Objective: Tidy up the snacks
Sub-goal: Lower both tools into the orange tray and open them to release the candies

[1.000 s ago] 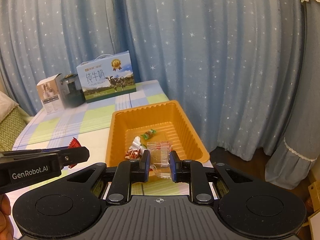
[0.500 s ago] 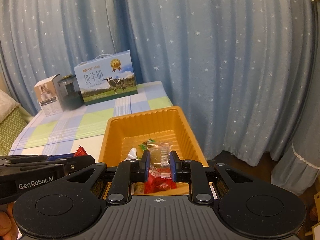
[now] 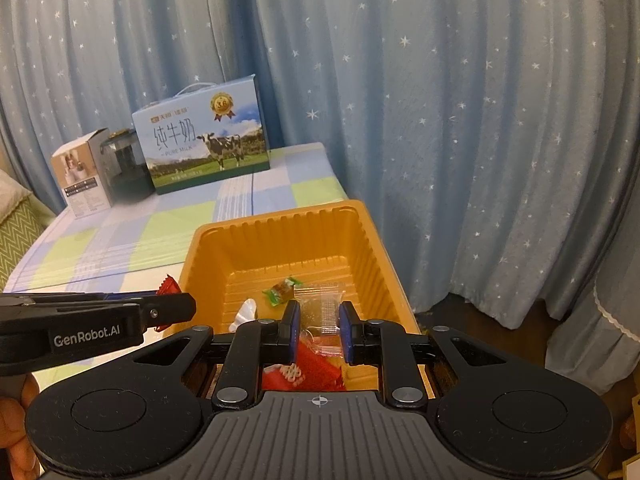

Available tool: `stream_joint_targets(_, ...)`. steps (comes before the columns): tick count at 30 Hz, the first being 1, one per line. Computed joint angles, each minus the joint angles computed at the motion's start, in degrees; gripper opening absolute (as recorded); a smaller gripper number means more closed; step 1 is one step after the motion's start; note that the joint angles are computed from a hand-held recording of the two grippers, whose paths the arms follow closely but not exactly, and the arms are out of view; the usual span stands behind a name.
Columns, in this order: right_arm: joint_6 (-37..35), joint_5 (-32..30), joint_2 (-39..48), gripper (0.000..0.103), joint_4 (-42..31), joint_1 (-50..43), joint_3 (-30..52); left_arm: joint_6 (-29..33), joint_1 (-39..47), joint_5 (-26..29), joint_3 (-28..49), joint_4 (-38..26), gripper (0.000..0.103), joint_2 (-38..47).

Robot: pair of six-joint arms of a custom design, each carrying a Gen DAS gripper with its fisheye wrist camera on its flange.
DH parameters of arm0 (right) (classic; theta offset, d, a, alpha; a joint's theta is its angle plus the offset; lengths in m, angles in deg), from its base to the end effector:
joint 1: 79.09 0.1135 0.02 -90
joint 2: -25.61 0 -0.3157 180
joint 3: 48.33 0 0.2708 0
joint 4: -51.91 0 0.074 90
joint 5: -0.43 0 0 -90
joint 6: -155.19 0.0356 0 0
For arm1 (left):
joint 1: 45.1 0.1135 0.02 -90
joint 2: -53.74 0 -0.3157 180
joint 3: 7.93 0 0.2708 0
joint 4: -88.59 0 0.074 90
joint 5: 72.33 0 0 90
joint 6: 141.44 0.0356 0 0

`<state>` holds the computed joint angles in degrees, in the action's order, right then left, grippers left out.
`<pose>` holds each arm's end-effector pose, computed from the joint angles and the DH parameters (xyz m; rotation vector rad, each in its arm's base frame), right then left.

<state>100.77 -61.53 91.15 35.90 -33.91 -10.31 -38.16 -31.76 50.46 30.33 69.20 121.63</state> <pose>0.1570 0.1342 0.2031 0.0514 2.2307 0.1951 0.2036 0.0285 0.1936 0.2502 2.2866 -0.4580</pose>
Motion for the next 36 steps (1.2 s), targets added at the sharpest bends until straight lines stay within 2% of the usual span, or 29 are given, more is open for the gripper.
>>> stream_joint_targets(10, -4.79, -7.74, 8.36, 0.021, 8.61, -8.21, 1.13, -0.87, -1.98, -1.79, 3.43, 7.86, 0.018, 11.65)
stream_joint_targets(18, -5.99, -9.86, 11.57, 0.021, 11.01, -10.49, 1.87, -0.87, -4.49, -3.84, 5.69, 10.23, 0.019, 15.26)
stream_joint_targets(21, -5.82, -10.31, 11.66, 0.021, 11.05, -11.0, 1.88, -1.2, -5.35, -4.48, 5.97, 10.56, 0.028, 15.46)
stream_joint_targets(29, -5.12, -11.04, 10.82, 0.021, 10.46, -11.16, 1.75, 0.51, -4.15, -4.33, 5.18, 9.39, 0.034, 13.3)
stream_joint_targets(34, -4.97, -11.82, 9.86, 0.021, 10.08, -11.37, 1.85, 3.2, 0.42, -1.01, 5.13, 6.82, 0.043, 10.94)
stream_joint_targets(36, -4.66, -12.12, 9.6, 0.021, 10.34, -11.44, 1.97, 4.45, 2.67, 0.34, 4.83, 5.64, 0.044, 9.69)
